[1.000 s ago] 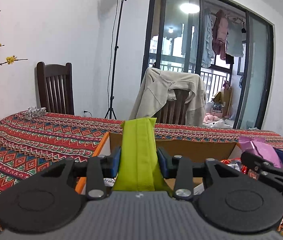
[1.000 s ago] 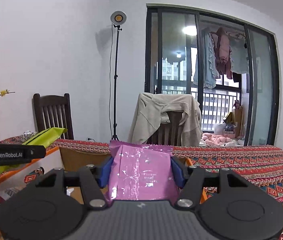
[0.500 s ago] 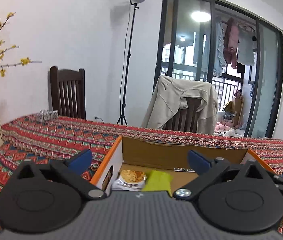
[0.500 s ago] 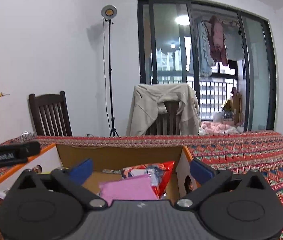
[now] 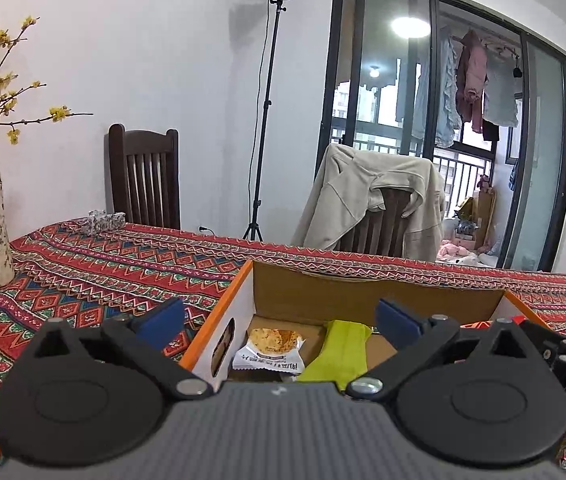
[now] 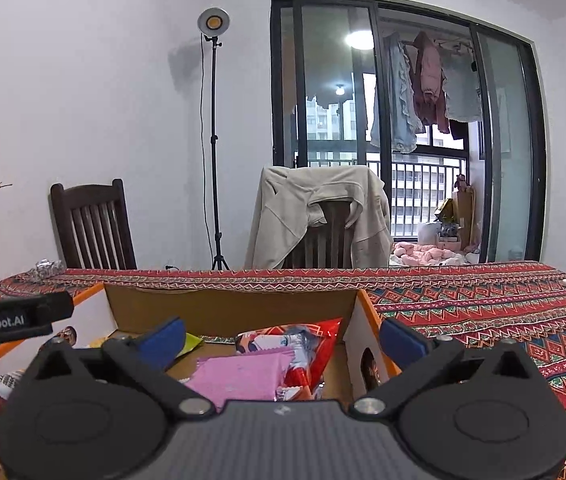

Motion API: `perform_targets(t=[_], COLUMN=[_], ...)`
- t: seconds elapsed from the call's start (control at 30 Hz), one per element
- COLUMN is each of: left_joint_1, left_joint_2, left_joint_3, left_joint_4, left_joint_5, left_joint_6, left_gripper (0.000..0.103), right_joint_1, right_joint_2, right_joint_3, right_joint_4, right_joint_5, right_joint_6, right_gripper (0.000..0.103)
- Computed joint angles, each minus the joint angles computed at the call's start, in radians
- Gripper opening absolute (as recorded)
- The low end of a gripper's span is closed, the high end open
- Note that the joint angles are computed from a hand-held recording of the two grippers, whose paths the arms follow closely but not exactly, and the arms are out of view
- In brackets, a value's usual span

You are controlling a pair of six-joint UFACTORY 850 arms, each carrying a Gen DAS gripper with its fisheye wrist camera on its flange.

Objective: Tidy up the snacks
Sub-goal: 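Move both open tools back to the snack pile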

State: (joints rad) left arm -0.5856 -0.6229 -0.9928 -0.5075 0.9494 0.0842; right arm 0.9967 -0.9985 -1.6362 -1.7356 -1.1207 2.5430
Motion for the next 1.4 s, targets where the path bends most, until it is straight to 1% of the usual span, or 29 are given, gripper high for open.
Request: perform_targets(t=[0.1, 0.2, 0.37, 0.43, 0.5, 0.67, 0.9, 0.97, 1.1, 1.33, 1.4], left_joint_1=[-0.006, -0.012, -0.005, -0.001, 0.006, 0.016, 0.062, 0.078, 0.109, 0.116, 0.118], left_joint_2=[0.004, 0.029, 0.104, 0.134, 0.159, 0.205, 0.255, 0.265, 0.276, 0.234, 0.226], left_joint_3=[0.001, 0.011, 0.076, 0.1, 0.132, 0.213, 0.334, 0.358, 0.408, 0.431, 0.427], left_joint_4=[-0.03, -0.063, -0.009, 0.015, 0.047, 0.066, 0.127, 0.142, 0.194, 0.181, 0.185], left_joint_5=[0.005, -0.006, -0.018, -0.048, -0.057, -0.042, -0.033, -0.039, -0.025, 0.031, 0.019], left_joint_6=[0.004, -0.016, -0.06, -0.054, -0.063, -0.045, -0.044, -0.05, -0.101, -0.112, -0.124], left_gripper=[0.103, 0.103, 0.103, 0.103, 0.103, 0.103, 0.103, 0.103, 0.103, 0.103, 0.103], right_joint_1=[0.002, 0.01, 0.03, 0.038, 0.048, 0.079, 0.126, 0.136, 0.159, 0.187, 0.189], right_joint_2=[0.006, 0.022, 0.06, 0.084, 0.11, 0.136, 0.142, 0.139, 0.129, 0.122, 0.122], right_joint_3=[0.005, 0.02, 0.056, 0.086, 0.123, 0.166, 0.206, 0.209, 0.214, 0.231, 0.234], right_joint_4=[0.0, -0.004, 0.014, 0.013, 0.008, 0.056, 0.121, 0.141, 0.177, 0.21, 0.214], right_joint_5=[-0.007, -0.043, -0.081, -0.074, -0.064, -0.066, -0.059, -0.051, -0.026, 0.003, 0.012], right_joint_6=[0.004, 0.02, 0.017, 0.036, 0.055, 0.034, 0.011, 0.002, 0.003, 0.022, 0.03], right_gripper=[0.103, 0.103, 0.103, 0.103, 0.103, 0.103, 0.103, 0.103, 0.103, 0.103, 0.103])
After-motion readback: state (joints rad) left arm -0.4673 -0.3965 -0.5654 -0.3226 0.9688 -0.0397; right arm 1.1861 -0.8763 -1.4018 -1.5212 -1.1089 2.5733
